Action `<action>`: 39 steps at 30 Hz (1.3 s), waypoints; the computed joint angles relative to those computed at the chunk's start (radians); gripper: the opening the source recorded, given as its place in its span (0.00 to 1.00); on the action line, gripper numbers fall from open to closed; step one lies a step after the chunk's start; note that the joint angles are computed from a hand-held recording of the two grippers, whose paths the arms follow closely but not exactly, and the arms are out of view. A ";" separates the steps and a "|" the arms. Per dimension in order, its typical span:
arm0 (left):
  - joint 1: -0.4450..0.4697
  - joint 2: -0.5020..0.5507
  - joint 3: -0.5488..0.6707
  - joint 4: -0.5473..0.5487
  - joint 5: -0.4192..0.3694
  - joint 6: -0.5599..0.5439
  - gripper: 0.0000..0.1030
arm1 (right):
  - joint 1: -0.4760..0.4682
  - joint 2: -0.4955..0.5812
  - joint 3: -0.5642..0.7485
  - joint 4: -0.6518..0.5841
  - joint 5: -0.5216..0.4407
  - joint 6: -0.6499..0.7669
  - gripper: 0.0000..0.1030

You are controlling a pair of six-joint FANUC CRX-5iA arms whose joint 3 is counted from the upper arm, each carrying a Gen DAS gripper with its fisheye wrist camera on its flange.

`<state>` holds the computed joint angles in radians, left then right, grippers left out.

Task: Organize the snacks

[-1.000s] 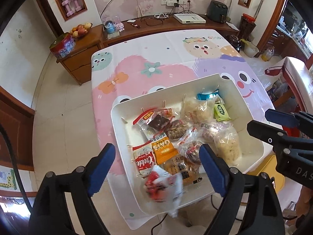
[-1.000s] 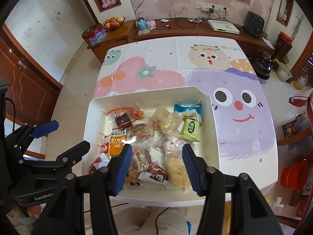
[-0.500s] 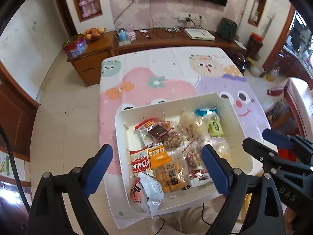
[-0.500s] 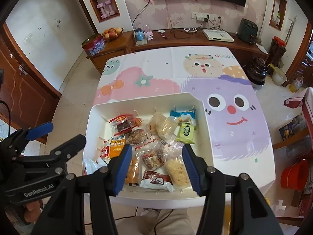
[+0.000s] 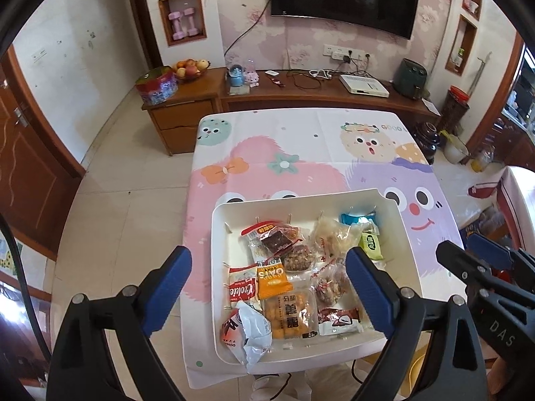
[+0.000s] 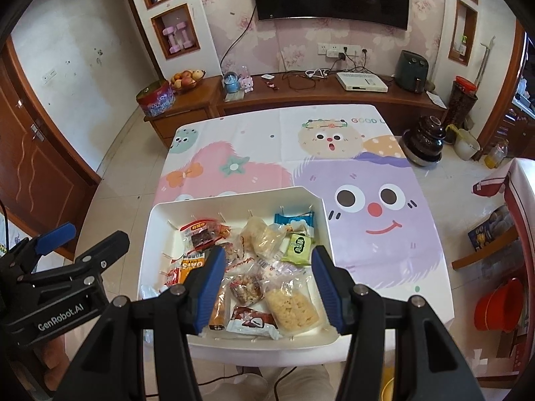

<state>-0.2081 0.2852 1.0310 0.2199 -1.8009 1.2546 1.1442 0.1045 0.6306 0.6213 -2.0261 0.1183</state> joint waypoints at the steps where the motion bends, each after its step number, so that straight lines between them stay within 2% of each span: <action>1: -0.002 -0.002 -0.001 -0.003 0.000 0.005 0.90 | 0.000 0.000 0.000 0.001 0.002 0.009 0.52; 16: -0.027 -0.018 -0.018 -0.032 0.006 0.020 0.90 | 0.017 -0.012 -0.019 0.048 0.007 0.051 0.52; 39: -0.048 0.013 0.025 -0.064 -0.034 0.043 0.90 | -0.009 -0.008 -0.011 0.031 0.023 0.078 0.52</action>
